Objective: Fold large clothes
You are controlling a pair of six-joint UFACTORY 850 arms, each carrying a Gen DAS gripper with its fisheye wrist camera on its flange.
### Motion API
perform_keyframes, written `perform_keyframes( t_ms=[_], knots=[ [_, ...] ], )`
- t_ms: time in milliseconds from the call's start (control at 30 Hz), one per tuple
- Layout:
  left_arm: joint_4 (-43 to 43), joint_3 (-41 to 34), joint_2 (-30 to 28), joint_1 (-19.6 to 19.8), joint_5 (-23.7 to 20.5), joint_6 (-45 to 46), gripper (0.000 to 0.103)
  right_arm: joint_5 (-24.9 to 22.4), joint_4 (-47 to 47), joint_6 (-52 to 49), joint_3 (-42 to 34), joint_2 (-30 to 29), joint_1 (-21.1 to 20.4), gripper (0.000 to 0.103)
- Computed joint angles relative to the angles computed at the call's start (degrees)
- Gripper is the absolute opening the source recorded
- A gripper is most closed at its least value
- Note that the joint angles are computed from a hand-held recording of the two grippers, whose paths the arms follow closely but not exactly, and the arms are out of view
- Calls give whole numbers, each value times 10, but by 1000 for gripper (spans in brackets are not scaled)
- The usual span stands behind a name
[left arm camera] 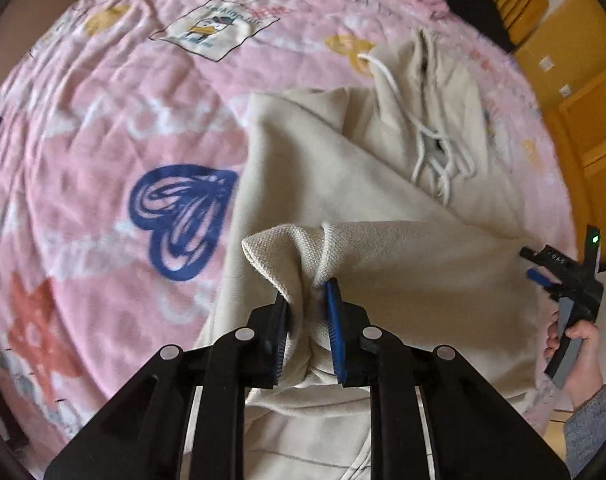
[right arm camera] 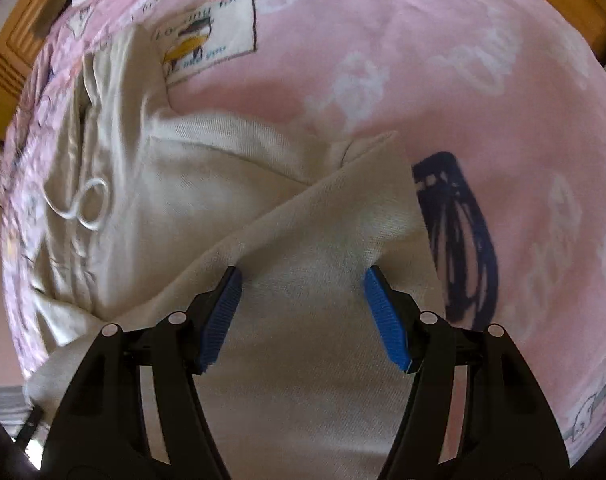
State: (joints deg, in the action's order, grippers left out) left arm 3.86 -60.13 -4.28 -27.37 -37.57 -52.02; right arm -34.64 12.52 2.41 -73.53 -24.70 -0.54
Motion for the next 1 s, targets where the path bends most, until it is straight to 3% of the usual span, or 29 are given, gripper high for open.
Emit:
perform_keyframes(
  t_ms=[133, 200, 267, 333, 367, 433, 500, 667, 700, 833, 1000],
  knots=[
    [-6, -38, -59, 5, -59, 21, 23, 38, -76, 28, 23, 18, 17, 63],
    [-37, -38, -89, 20, -66, 47, 29, 54, -49, 5, 49, 50, 15, 63],
    [-71, -19, -91, 38, -44, 65, 51, 54, 34, -74, 88, 98, 2, 63],
    [-16, -14, -78, 34, -59, 14, 80, 47, 77, -125, 127, 148, -12, 63],
    [3, -8, -67, 31, -56, 1, 84, 43, 78, -130, 138, 161, -16, 63],
    [17, 2, -41, 26, -53, 19, 85, 16, 114, -180, 176, 208, -37, 63],
    [41, -3, -32, 14, -80, 26, 86, -8, 113, -196, 210, 247, -54, 63],
    [196, -47, -35, -52, -213, -75, 85, -27, 121, -210, 270, 305, -84, 63],
    [210, -50, -33, -60, -222, -95, 85, -27, 124, -211, 278, 310, -89, 63],
    [177, -66, -38, -71, -160, -90, 87, -20, 174, -229, 293, 315, -91, 63],
    [115, -105, -118, -72, -121, -53, 86, 30, 125, -192, 287, 291, -42, 63]
  ],
)
